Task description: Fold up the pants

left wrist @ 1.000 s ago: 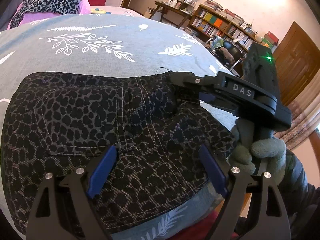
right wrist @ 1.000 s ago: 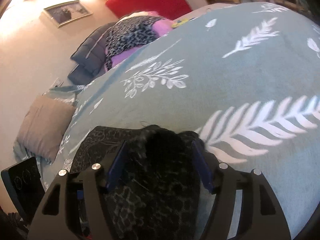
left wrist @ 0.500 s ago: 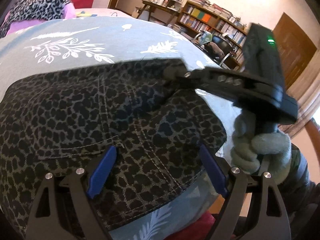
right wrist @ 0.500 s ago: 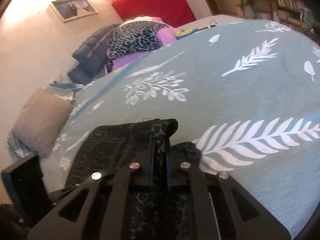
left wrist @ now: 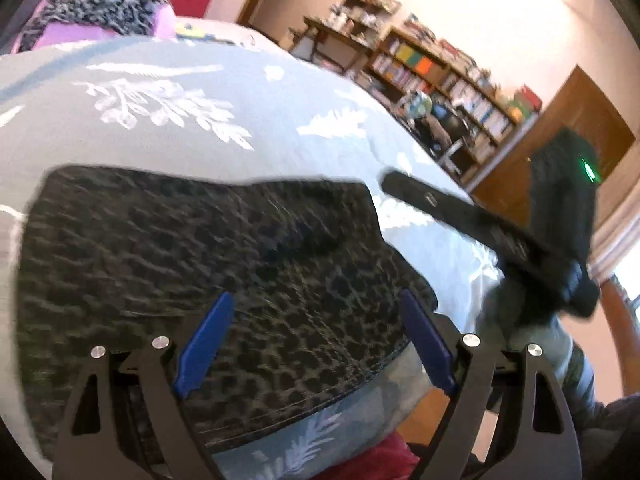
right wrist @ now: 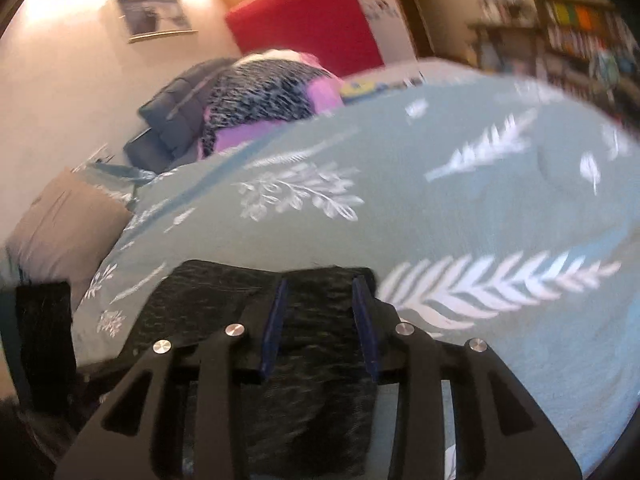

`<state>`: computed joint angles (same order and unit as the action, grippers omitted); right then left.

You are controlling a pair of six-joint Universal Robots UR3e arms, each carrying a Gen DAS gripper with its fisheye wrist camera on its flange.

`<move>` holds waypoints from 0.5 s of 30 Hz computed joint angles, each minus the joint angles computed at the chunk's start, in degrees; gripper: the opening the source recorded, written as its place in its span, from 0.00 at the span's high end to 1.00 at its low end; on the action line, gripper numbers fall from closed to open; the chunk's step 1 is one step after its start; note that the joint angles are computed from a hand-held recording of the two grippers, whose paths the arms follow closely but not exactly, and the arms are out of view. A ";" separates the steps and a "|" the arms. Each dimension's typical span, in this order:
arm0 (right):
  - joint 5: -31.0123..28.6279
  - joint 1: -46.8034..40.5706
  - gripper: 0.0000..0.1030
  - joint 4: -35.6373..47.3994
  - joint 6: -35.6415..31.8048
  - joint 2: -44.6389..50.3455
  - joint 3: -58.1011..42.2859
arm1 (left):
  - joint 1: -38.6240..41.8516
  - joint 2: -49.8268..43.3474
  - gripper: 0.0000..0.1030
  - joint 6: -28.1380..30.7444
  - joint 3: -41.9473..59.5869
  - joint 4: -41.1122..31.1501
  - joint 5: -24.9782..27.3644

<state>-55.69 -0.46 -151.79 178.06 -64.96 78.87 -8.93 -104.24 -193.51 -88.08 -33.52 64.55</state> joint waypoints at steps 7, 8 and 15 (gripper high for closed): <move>1.51 3.01 0.66 -0.26 -0.12 0.80 2.93 | 5.90 8.50 0.19 0.03 -9.09 1.26 1.84; 0.96 3.09 0.66 -0.39 0.27 1.91 3.02 | 6.59 8.96 0.19 0.14 -10.21 1.16 2.03; 3.22 0.16 0.70 -12.68 -6.29 6.29 11.29 | 6.88 9.21 0.19 3.20 -17.91 8.45 2.74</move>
